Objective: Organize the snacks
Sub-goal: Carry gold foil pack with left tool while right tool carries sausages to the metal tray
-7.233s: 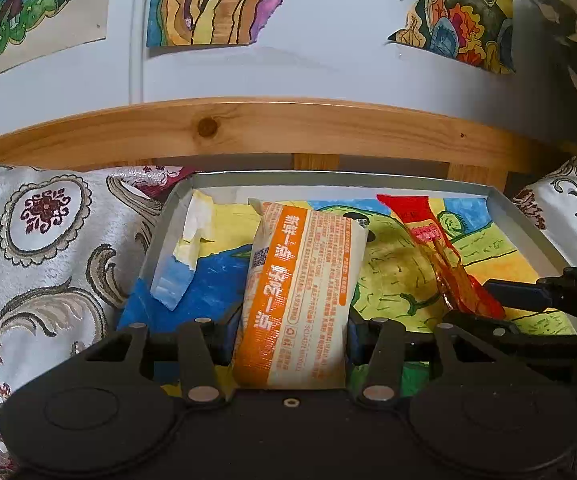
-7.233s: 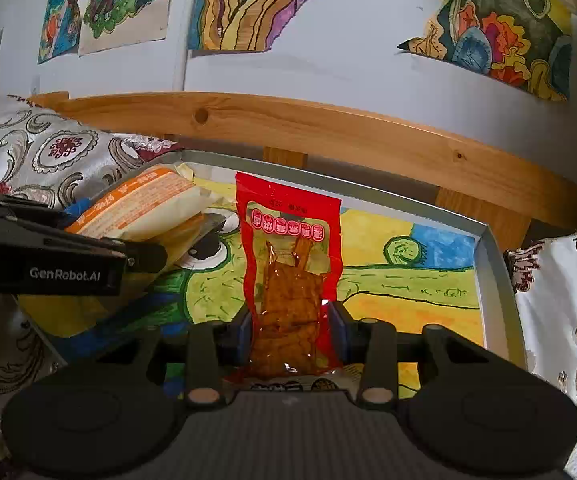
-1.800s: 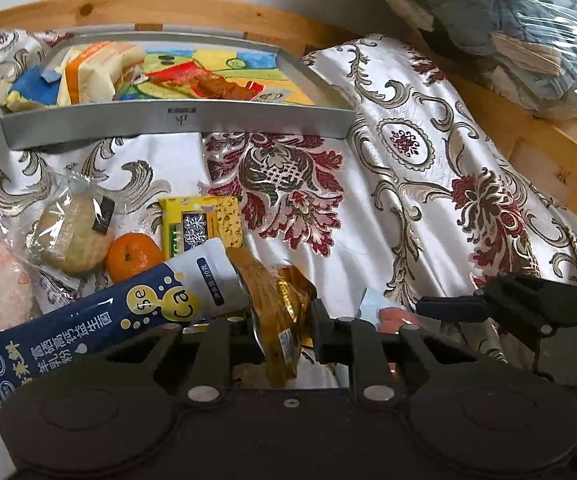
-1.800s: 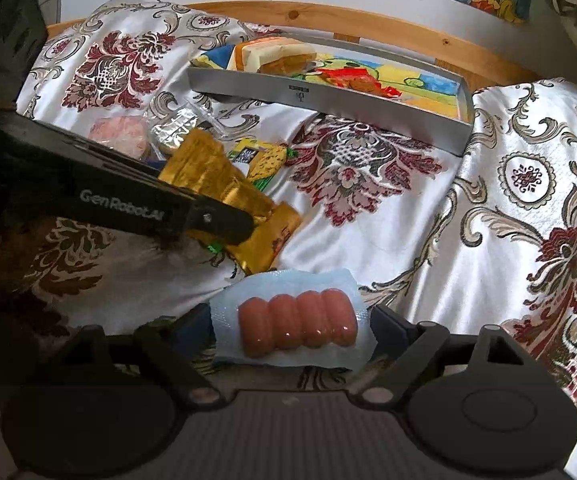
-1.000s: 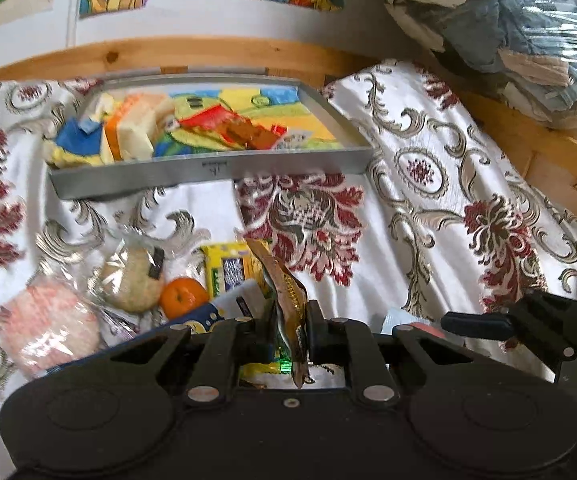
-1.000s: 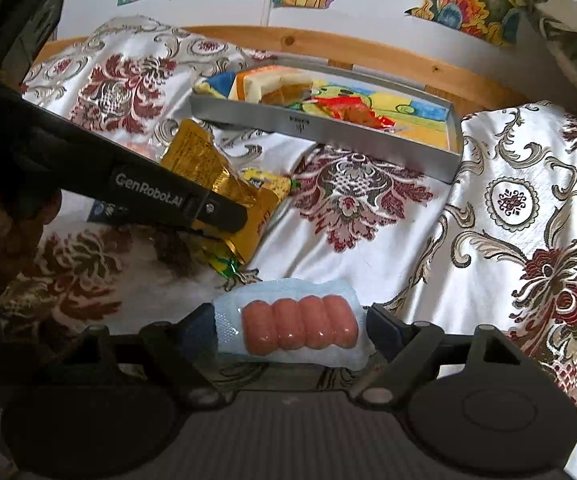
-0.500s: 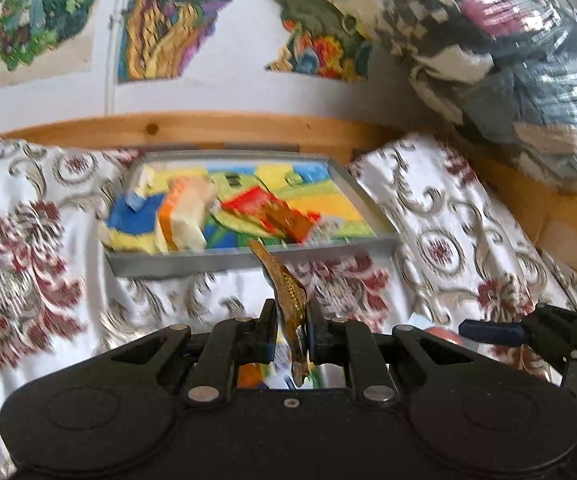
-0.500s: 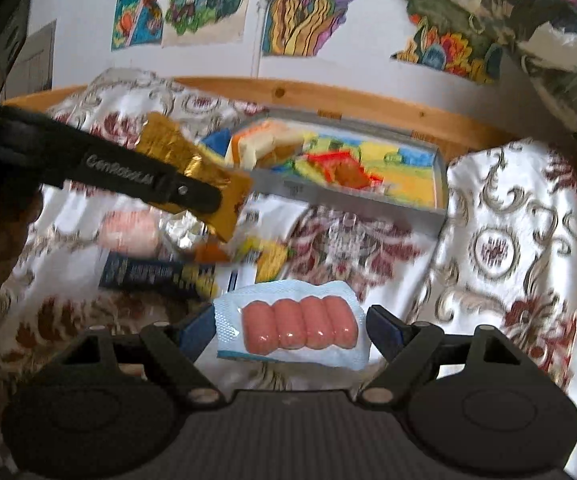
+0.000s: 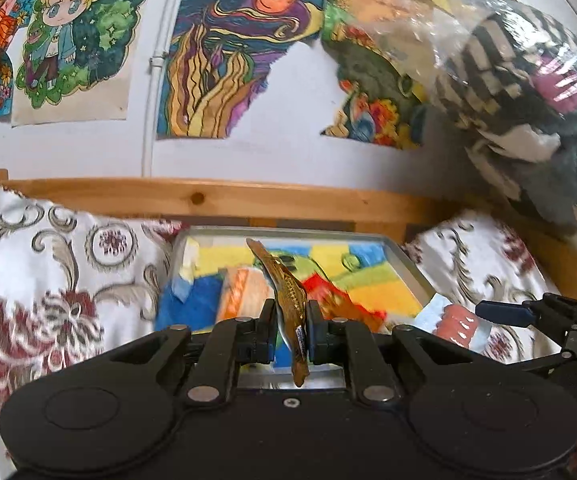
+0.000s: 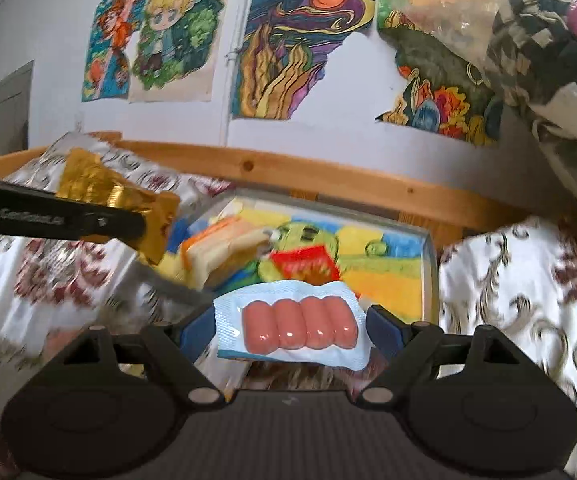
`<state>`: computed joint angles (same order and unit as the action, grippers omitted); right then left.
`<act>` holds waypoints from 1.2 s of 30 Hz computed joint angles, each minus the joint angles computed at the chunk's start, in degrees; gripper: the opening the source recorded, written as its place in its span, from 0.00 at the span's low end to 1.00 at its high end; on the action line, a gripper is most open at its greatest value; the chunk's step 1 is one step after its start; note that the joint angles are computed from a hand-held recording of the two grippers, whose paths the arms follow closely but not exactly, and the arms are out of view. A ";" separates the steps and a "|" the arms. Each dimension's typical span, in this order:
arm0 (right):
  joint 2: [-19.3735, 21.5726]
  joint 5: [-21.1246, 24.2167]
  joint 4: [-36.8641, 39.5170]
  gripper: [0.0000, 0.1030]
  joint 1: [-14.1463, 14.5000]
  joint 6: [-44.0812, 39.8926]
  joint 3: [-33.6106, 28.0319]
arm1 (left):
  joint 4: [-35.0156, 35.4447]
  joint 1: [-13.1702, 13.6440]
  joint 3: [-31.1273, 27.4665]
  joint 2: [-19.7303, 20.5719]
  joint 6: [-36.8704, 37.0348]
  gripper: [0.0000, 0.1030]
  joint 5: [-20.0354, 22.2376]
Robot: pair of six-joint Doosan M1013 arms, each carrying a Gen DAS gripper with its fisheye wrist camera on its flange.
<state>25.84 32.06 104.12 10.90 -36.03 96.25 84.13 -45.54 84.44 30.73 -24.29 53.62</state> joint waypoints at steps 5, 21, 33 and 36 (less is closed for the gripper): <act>2.73 -1.93 2.40 0.82 1.26 -1.43 -3.77 | 2.62 1.99 -1.12 1.00 -1.42 0.15 -1.64; 8.31 -5.47 4.97 0.82 2.17 -3.15 -9.88 | 3.65 4.83 -7.24 6.35 0.06 0.15 -7.20; 9.70 -5.55 5.01 0.82 1.69 -2.63 -10.93 | 2.26 5.40 -10.10 9.07 0.01 0.15 -8.50; 9.90 -5.45 5.00 0.83 1.60 -2.45 -11.15 | 2.07 5.44 -10.59 9.49 0.21 0.15 -8.89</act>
<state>35.73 26.62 109.12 12.50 -38.48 85.11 86.19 -40.10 73.85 40.22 -24.08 44.73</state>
